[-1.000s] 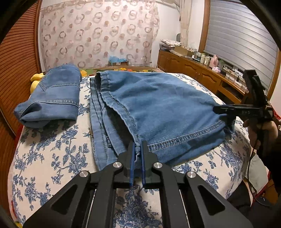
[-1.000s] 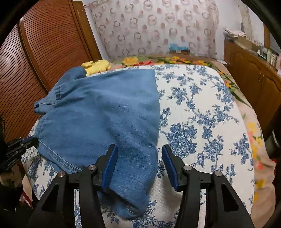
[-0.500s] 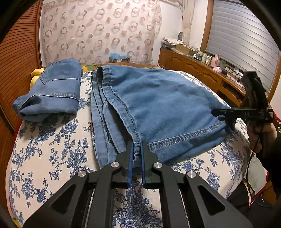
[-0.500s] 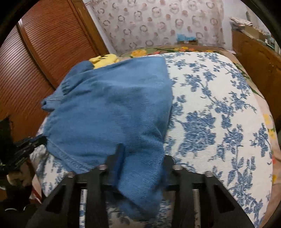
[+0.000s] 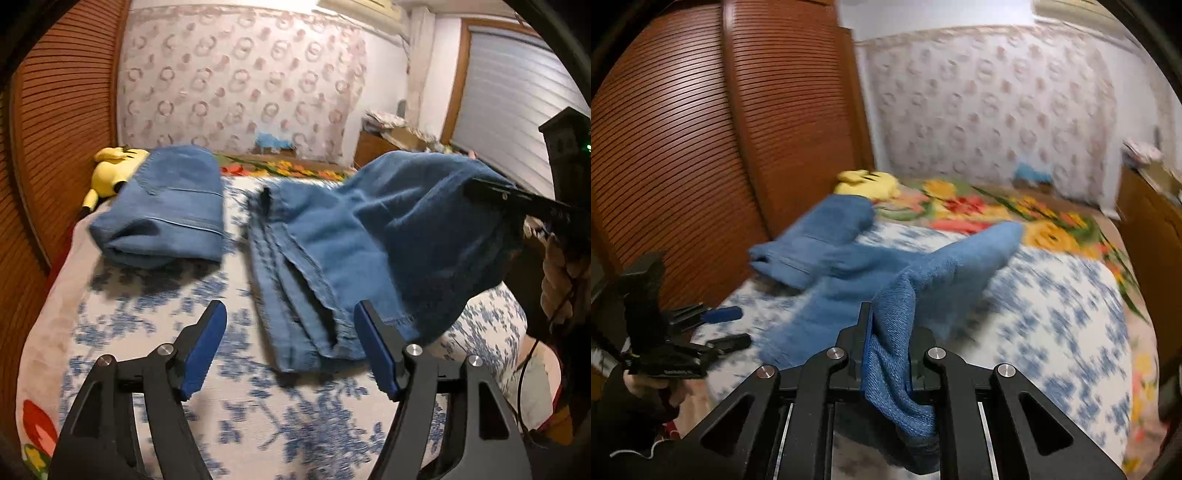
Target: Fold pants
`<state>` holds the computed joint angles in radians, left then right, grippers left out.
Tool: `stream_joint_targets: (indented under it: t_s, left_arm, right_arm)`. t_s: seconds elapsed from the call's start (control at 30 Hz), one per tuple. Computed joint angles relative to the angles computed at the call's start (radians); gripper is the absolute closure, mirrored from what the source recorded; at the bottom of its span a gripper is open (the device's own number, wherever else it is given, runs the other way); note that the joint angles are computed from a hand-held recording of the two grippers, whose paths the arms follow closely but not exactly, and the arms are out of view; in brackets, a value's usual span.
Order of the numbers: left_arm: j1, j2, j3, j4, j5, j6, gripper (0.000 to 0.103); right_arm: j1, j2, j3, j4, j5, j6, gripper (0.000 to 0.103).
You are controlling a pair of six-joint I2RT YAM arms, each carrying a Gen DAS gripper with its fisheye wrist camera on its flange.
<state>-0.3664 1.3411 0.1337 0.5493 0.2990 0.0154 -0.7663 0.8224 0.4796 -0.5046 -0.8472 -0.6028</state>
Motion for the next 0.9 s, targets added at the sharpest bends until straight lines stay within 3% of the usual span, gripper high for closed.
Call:
stream_joint_targets:
  t_s: [0.2,0.37,0.53,0.67,0.73,0.9]
  left_arm:
    - [0.221,-0.090,-0.027,-0.061,0.109,0.073,0.031]
    - [0.356,-0.074,-0.025,-0.065,0.171,0.124,0.031]
    - [0.393,-0.032,-0.022,-0.031,0.184,0.130,0.031]
    - [0.377,-0.031,-0.020,-0.033,0.172,0.129,0.031]
    - [0.351,-0.039,-0.019,-0.039,0.158,0.121,0.031]
    - [0.232,-0.084,0.003,-0.076,0.096,0.074,0.031]
  right_arm:
    - [0.404,-0.060,-0.086,0.156,0.207,0.200,0.091]
    - [0.590,0.116,-0.133,0.314,0.303,0.262,0.091]
    - [0.658,0.279,-0.139,0.427,0.368,0.286,0.089]
    - [0.658,0.251,-0.106,0.377,0.342,0.304,0.076]
    - [0.653,0.119,-0.119,0.290,0.334,0.302,0.062]
    - [0.511,0.056,-0.071,0.217,0.272,0.240,0.053]
